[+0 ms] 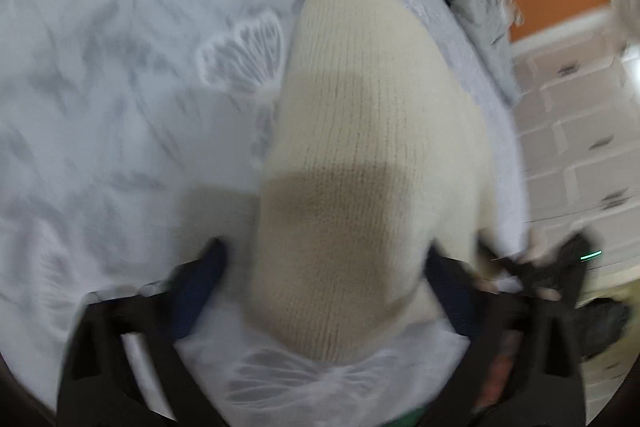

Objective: Fold small clothes

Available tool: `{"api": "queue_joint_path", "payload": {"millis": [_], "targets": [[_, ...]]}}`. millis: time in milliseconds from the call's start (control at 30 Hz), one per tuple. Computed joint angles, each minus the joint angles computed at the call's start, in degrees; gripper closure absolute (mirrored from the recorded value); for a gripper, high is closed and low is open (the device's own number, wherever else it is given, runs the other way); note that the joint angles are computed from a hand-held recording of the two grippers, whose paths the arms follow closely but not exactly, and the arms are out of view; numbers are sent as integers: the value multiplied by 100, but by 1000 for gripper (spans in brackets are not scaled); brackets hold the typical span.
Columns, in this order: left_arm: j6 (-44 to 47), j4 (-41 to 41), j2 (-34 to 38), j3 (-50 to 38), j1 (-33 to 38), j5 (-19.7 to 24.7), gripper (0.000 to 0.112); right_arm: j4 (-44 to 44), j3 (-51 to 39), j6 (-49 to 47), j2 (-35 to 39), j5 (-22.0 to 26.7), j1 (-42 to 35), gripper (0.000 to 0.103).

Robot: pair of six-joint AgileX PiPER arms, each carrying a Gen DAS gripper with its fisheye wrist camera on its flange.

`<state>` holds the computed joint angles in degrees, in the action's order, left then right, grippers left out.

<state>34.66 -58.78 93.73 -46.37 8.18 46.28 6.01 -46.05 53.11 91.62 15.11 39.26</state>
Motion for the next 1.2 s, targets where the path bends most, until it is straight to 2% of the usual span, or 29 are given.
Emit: {"api": "queue_joint_path", "payload": {"millis": [33,67,133,200,267,300,333,367,400,433,467,533,567,600,633,700,767,800,933,1000,1033,1067,1100,1133,1200], "targets": [[-313,369,-20,-198,-142,-10,60,198,87,94,24,-290,75,70],[-424,633,-106,-362,-256,12,68,167,99,177,-35,-350,80,73],[-531,1013,-382,-635,-362,161,74,-582,-106,902,-423,-44,178,75],[-255,841,-596,-850,-88,524,75,-1728,-259,1971,-827,254,454,75],[-107,992,-559,-929,-44,515,72,-2600,-279,2632,-765,433,741,70],[-243,1285,-452,-907,-188,340,71,-2693,-345,2618,-429,545,846,65],[-492,1650,-283,-865,-391,177,67,-2722,-246,2628,-92,520,879,51],[-730,1964,-134,-754,-541,-26,60,-2891,-99,2867,15,444,912,47],[-829,2048,-215,-595,-565,-199,59,-3128,-34,3335,-107,560,994,47],[-706,1903,-473,-383,-499,-301,57,-3454,10,3908,-458,905,1141,47],[-618,1862,-805,-181,-429,-386,56,-3944,-49,4481,-764,1477,1437,47],[-846,2206,-1302,48,-508,-614,49,-4846,-264,5183,-1168,2623,2214,55],[-1124,2585,-1564,180,-671,-843,48,-4959,-449,5191,-1179,3036,2515,71],[-1570,3091,-1727,257,-903,-1035,48,-4895,-658,4969,-1094,3295,2697,81],[-1971,3568,-1812,260,-1111,-1135,48,-4744,-845,4593,-910,3400,2728,85],[-2698,4375,-1903,304,-1489,-1251,48,-4157,-1118,3709,-254,3138,2383,85],[-3228,4884,-1964,315,-1776,-1234,48,-3600,-1240,3197,379,2985,2110,85],[-3149,4920,-1954,234,-1671,-1155,48,-3634,-1154,3284,362,2881,2069,85],[-3613,5491,-2388,524,-1915,-1121,46,-4256,-1004,4535,-294,3493,2800,83],[-3928,5689,-2611,641,-2091,-1050,36,-4323,-964,4867,-487,3733,3115,81],[-4060,5761,-2707,689,-2150,-1037,32,-4353,-995,5096,-508,4062,3445,81],[-4169,5825,-2735,727,-2211,-1090,28,-4392,-978,5264,-462,4195,3619,80],[-4396,5981,-2827,769,-2323,-1074,25,-4384,-965,5480,-420,4375,3819,76],[-4685,6193,-2945,829,-2455,-1049,20,-4341,-1030,5734,-296,4487,4007,68],[-5368,6694,-3162,976,-2768,-1003,18,-4307,-940,6208,-186,4467,4193,56]]}}
